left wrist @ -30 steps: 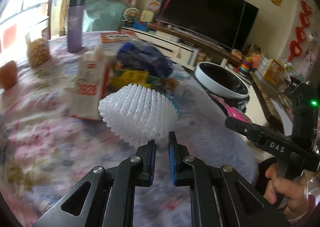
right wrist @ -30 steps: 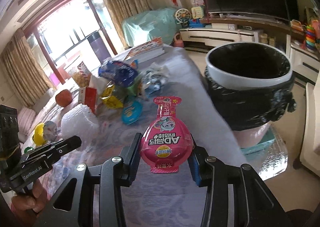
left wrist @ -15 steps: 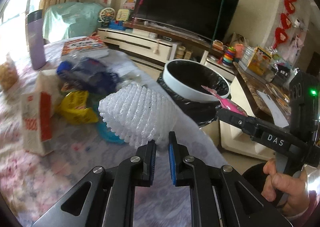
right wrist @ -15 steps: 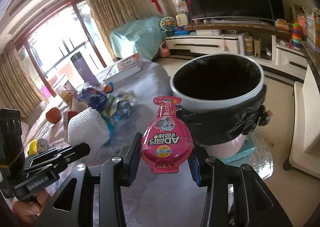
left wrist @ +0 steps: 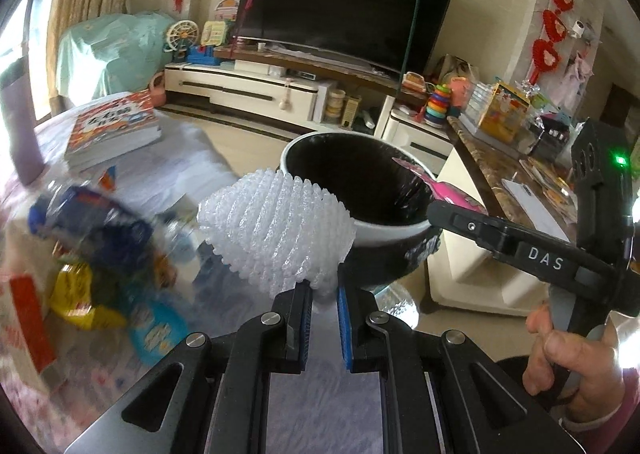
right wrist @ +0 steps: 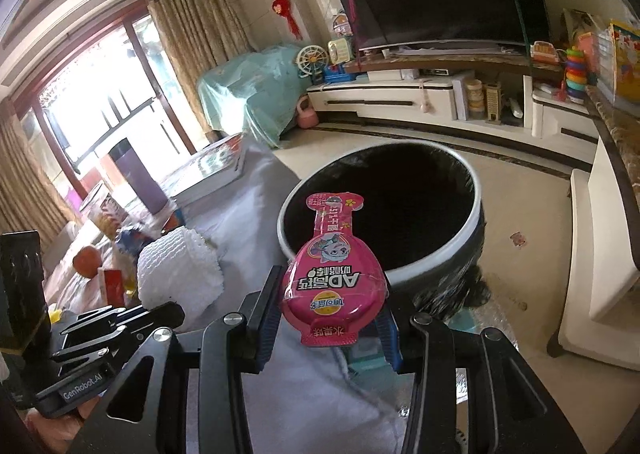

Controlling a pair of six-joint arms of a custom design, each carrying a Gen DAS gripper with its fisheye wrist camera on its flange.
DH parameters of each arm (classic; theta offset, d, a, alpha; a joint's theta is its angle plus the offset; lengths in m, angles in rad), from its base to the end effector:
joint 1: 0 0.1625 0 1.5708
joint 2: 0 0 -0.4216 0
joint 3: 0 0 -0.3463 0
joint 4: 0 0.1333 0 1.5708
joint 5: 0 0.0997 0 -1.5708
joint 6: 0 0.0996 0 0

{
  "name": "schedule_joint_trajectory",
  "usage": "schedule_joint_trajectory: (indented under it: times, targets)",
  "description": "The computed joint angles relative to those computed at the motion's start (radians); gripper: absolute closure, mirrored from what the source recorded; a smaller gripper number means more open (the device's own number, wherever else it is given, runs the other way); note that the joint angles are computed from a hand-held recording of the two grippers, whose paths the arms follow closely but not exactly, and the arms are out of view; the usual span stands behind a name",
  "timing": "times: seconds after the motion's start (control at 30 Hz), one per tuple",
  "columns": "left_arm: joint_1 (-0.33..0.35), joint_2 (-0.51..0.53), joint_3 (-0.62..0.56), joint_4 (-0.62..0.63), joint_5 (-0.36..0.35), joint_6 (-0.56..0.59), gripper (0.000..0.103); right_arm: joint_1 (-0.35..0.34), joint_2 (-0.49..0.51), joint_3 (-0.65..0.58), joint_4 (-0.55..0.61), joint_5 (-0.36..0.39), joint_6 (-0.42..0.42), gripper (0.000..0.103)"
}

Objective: Collect trash
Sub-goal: 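Carry the foam net and pink bottle in both tools over the black trash bin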

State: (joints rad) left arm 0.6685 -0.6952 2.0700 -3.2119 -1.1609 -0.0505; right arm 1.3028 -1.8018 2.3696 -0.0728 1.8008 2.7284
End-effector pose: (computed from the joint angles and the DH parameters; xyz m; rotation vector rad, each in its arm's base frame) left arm -0.2941 -0.4527 0.0310 1.0998 2.6155 -0.6079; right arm 0.0448 -0.2544 0.2529 0.0088 -2.3129 1.2084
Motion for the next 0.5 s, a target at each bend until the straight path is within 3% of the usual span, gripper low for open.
schedule_joint_trajectory:
  times: [0.5]
  targets:
    - [0.045,0.152,-0.273,0.138,-0.050,0.068,0.092,-0.118,0.026,-0.124,0.099,-0.060,-0.032,0.060]
